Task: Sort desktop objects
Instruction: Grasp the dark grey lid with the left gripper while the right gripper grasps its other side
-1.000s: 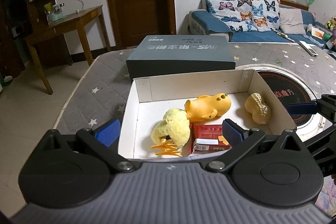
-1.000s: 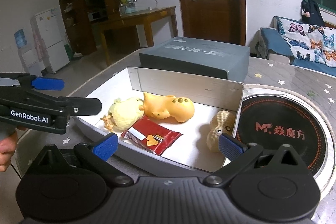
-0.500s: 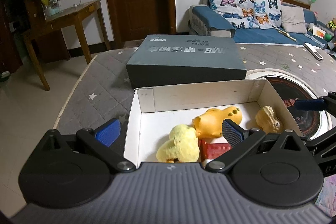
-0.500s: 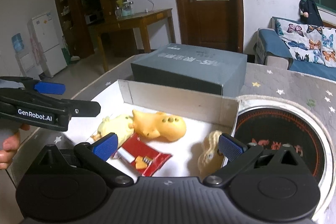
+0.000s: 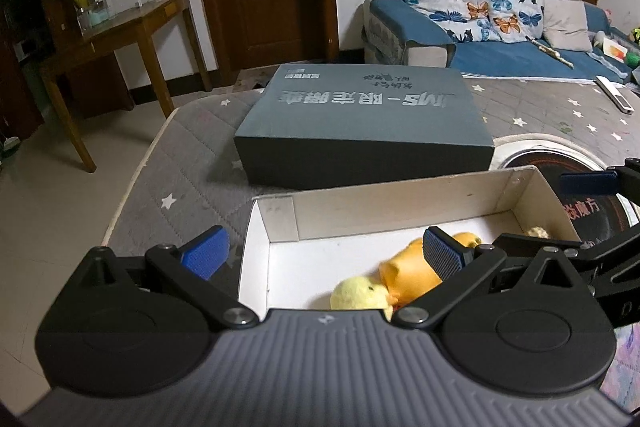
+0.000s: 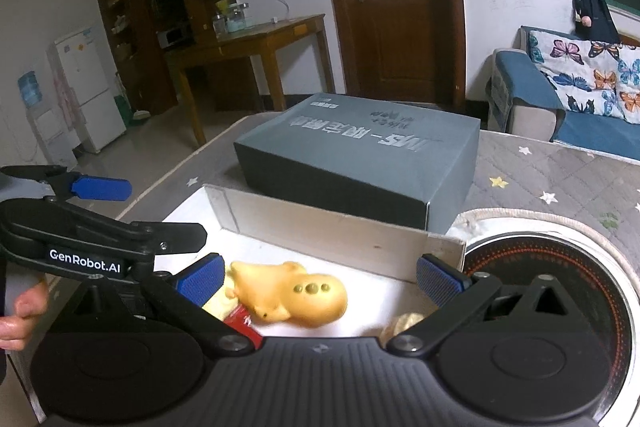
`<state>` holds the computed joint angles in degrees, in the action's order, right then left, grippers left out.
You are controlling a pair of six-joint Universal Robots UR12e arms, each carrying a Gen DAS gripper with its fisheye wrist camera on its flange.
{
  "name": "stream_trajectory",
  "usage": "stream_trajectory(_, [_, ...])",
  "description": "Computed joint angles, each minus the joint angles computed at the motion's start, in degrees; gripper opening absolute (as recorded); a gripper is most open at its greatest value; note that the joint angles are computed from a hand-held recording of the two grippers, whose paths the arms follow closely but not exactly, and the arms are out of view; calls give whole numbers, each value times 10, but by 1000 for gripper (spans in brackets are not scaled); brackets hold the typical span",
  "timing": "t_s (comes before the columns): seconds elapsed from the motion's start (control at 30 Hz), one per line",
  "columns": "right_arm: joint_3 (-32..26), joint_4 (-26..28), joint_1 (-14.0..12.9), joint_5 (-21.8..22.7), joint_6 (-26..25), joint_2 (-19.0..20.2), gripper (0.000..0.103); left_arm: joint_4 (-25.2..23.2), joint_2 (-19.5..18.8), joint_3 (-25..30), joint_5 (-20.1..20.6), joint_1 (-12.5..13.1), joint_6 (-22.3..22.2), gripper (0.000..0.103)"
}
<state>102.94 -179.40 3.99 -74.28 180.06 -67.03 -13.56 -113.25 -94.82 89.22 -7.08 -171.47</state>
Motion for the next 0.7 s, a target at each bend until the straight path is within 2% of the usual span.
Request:
stream_trajectory(0.27, [-39,27,-4,-13,12,22,103,-31,-28,49,4,3,4,103])
stream_trajectory(0.7, [-132,108,-17,-3,64,74,103,-79,-104,175,-16,19,-21,103])
